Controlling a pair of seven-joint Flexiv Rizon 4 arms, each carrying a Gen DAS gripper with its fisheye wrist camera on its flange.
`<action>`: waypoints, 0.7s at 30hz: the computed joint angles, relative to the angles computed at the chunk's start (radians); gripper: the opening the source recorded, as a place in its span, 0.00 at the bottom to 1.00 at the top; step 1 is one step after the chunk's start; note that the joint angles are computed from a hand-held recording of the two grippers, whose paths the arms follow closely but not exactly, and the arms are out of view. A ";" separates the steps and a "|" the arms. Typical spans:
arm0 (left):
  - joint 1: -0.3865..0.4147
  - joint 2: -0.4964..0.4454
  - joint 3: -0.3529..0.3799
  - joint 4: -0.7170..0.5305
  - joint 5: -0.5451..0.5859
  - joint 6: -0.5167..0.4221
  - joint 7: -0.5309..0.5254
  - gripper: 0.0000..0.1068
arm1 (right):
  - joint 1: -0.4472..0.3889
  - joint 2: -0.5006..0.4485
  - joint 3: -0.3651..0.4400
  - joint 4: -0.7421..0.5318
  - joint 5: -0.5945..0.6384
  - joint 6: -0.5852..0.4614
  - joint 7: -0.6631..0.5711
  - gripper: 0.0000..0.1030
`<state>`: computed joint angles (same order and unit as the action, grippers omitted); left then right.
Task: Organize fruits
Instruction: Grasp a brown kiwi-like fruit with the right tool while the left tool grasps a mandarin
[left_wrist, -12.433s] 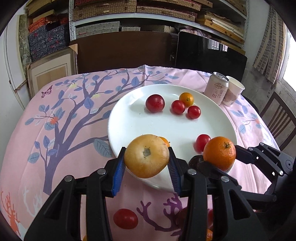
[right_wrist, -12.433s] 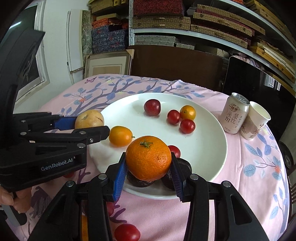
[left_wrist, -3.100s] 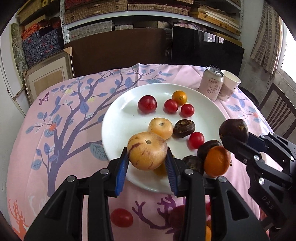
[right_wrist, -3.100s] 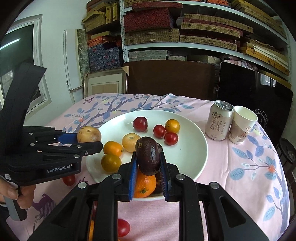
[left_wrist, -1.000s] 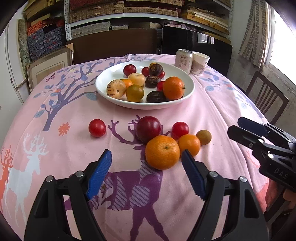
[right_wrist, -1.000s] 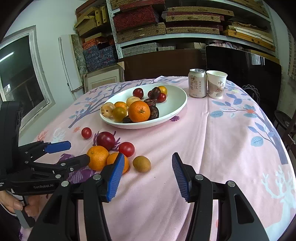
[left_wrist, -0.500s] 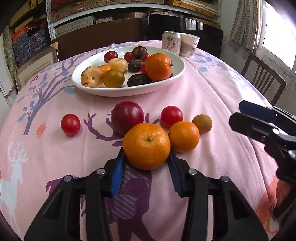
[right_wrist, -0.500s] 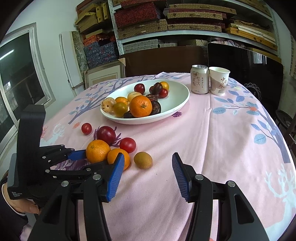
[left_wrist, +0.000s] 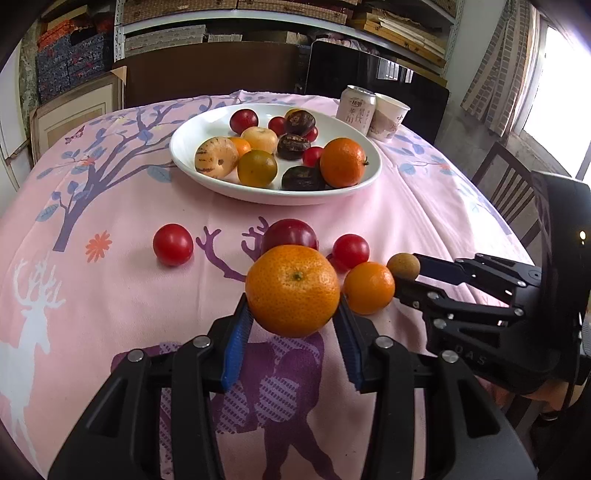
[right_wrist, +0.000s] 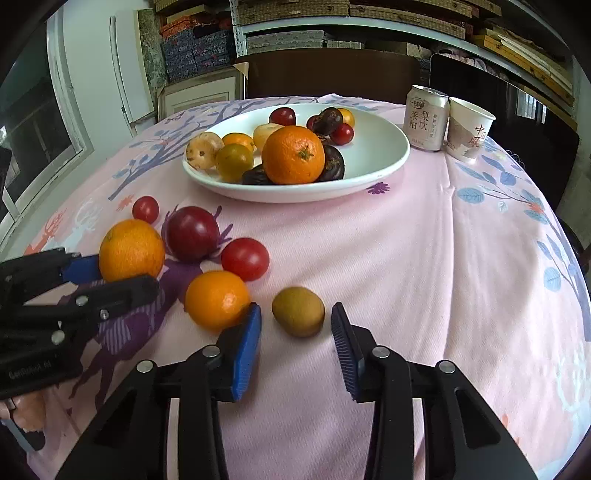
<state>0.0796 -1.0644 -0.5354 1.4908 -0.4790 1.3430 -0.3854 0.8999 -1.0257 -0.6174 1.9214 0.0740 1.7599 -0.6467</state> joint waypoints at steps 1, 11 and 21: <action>0.004 0.001 -0.005 0.005 -0.001 0.003 0.002 0.41 | 0.001 -0.003 -0.005 -0.010 -0.006 -0.023 0.001 0.28; 0.012 0.009 -0.018 0.004 -0.005 0.012 -0.035 0.40 | 0.159 -0.015 -0.150 0.115 0.137 0.112 0.042 0.27; -0.033 0.029 -0.021 -0.094 0.032 0.066 -0.006 0.40 | 0.188 -0.053 -0.285 0.043 0.252 0.158 -0.086 0.27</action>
<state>0.0463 -1.0357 -0.5564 1.3973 -0.4468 1.4094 -0.3912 1.0875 -1.0786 -0.9026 1.9643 0.3261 1.9184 -0.7327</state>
